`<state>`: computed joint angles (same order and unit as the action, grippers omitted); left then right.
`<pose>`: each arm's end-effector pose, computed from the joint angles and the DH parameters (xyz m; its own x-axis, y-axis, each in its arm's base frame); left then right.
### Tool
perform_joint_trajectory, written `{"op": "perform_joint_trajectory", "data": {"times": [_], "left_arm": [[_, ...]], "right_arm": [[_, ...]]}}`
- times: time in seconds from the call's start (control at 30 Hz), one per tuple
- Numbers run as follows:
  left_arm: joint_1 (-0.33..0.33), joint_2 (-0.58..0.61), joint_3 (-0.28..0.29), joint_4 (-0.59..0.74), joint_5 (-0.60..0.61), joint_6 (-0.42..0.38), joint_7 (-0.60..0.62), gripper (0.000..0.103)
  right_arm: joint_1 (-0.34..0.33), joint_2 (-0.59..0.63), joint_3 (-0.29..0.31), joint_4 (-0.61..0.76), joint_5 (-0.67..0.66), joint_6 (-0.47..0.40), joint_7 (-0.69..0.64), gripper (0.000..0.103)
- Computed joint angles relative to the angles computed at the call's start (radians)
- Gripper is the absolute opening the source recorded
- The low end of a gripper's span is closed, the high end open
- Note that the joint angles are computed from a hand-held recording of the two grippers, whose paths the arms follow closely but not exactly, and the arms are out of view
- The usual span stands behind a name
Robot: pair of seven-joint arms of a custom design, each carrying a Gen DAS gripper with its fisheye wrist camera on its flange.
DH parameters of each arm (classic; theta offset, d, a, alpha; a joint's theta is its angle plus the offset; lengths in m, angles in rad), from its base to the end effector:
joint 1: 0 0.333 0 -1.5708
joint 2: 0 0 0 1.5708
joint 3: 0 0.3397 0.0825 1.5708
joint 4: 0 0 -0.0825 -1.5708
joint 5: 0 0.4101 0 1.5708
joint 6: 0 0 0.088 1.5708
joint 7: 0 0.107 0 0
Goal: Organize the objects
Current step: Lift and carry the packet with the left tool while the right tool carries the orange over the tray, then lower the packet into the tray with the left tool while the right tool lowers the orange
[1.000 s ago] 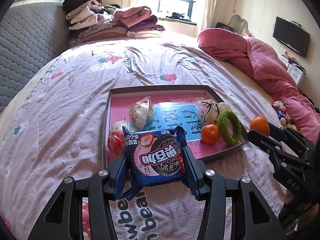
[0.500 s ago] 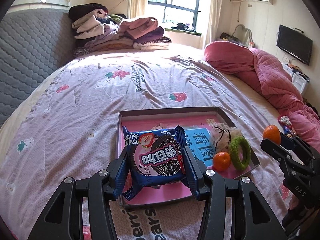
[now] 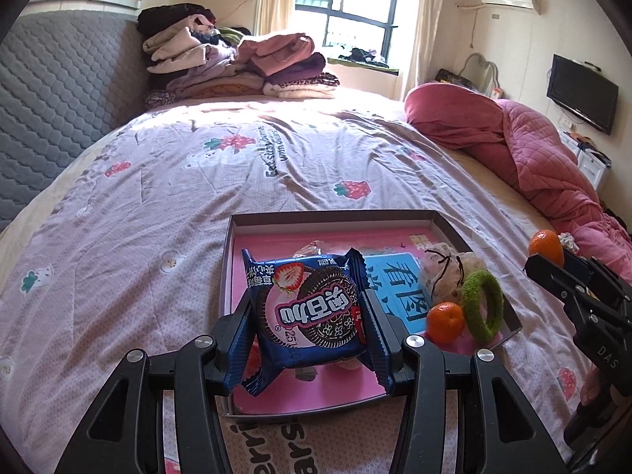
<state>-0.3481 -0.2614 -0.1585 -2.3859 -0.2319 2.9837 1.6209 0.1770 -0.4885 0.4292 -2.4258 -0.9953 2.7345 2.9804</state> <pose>0.4619 -0.2439 0.5310 -0.3971 -0.9102 0.1179 -0.6380 0.1814 -0.7483 0.3550 0.3119 0.5453 0.0369 -0.9993 -0.0068 -0.4840 -0.0119 -0.8750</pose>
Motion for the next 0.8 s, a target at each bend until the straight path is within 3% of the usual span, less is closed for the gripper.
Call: {"op": "perform_joint_trajectory", "data": {"times": [0.67,0.8], "left_arm": [[0.040,0.035,-0.057,-0.020,0.135,0.030,-0.116,0.052],[0.042,0.032,-0.059,-0.023,0.153,0.031,-0.128,0.045]], "right_arm": [[0.044,0.049,-0.029,-0.004,-0.002,-0.031,-0.003,0.039],[0.053,0.053,-0.038,-0.008,0.004,-0.034,-0.008,0.039]]}}
